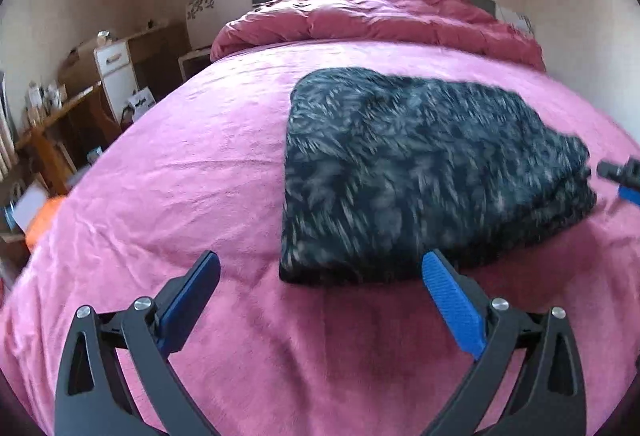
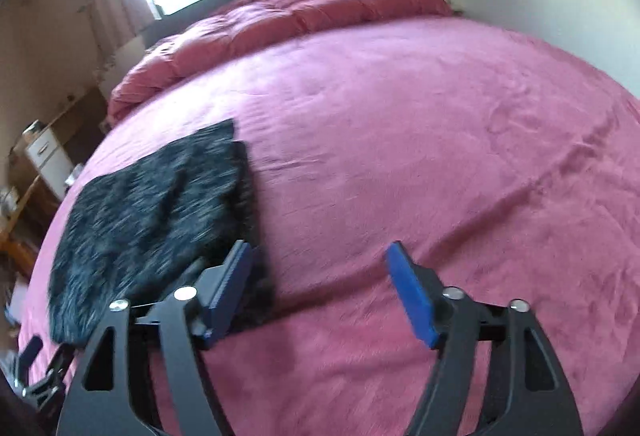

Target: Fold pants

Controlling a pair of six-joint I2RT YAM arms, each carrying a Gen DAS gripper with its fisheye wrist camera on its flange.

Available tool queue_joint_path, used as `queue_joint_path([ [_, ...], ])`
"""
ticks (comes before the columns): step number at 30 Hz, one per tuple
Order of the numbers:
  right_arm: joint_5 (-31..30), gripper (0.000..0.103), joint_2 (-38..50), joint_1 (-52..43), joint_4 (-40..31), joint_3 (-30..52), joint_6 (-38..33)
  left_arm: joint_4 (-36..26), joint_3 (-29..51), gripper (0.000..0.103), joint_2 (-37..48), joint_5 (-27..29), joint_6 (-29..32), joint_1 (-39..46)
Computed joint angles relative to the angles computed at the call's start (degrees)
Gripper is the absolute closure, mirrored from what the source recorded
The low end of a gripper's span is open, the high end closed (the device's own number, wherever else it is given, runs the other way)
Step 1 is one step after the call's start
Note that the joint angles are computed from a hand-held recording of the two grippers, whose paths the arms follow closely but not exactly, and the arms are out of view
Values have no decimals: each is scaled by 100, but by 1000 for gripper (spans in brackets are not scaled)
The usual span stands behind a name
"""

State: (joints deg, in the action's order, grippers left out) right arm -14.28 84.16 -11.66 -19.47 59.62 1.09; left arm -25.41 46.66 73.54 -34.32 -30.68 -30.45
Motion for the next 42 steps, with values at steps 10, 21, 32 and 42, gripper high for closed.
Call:
queue_joint_path([
  [10,808,4,-2015,1120,71,-1657,-368,-1566,300,2,-41,-778,-1140,-876],
  [21,1434,4,-3187,1853,36,-2354,-270,-1989,-39,2,-980,-1040,-1860,-1371],
  [32,1555,4,-3258,2005,79,-2418,-220,-1966,-85,2,-1186,-811,-1796,-1279],
  [42,1597,4,-3324,2118,52,-2437,-189,-1923,-92,2,-1197,-744,-1762,-1261],
])
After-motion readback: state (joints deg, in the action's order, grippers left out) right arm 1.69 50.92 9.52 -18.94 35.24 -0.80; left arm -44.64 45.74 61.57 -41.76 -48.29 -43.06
